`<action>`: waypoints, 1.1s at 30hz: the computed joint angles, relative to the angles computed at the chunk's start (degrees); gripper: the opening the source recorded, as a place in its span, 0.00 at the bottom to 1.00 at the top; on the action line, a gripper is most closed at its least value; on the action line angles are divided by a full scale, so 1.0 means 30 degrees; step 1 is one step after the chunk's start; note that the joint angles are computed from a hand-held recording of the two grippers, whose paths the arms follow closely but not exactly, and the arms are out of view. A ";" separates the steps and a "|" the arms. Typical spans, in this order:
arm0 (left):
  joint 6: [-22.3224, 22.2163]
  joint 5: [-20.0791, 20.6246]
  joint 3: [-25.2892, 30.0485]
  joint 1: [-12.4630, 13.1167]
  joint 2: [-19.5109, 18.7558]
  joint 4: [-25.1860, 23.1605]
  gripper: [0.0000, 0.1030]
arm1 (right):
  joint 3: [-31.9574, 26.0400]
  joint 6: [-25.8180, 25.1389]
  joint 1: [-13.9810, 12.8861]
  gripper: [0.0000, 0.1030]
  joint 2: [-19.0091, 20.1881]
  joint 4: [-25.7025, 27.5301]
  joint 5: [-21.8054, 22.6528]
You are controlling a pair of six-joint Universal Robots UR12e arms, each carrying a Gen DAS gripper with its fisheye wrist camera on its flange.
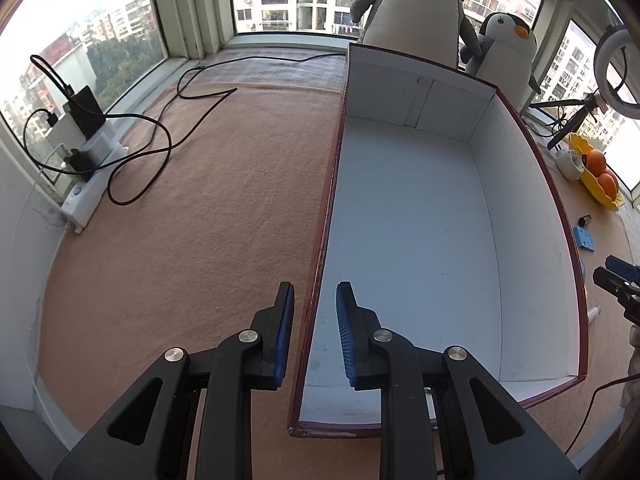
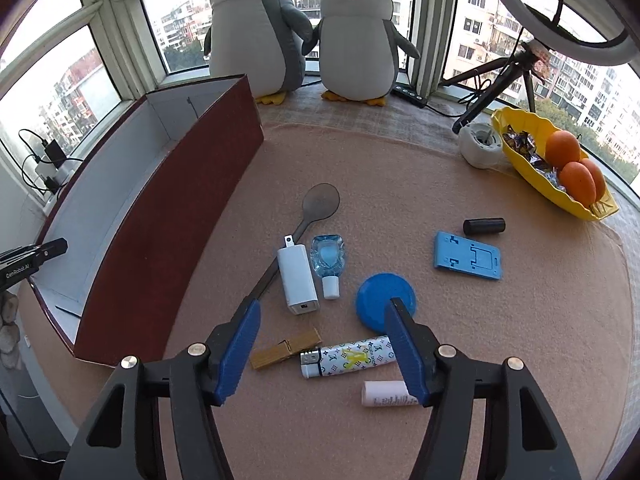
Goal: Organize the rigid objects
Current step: 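Close the right gripper on the white charger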
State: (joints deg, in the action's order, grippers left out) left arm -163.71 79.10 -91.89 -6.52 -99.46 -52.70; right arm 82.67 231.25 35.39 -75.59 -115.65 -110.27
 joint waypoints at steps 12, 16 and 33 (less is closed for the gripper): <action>0.0037 0.0095 0.0015 -0.0004 -0.0037 -0.0030 0.11 | -0.1660 -0.2543 -0.0865 0.33 0.1844 0.1289 0.2207; -0.0045 0.0115 0.0054 -0.0019 -0.0067 -0.0093 0.11 | -0.1964 -0.3106 -0.1037 0.26 0.2117 0.1864 0.2590; -0.0047 -0.0052 0.0162 0.0055 -0.0187 -0.0254 0.10 | -0.0425 -0.1809 -0.1083 0.20 0.1101 -0.0174 0.2775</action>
State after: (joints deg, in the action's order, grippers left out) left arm -163.86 78.94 -91.40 -6.35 -100.03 -53.47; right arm 81.40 225.82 32.14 -72.29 -116.17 -101.94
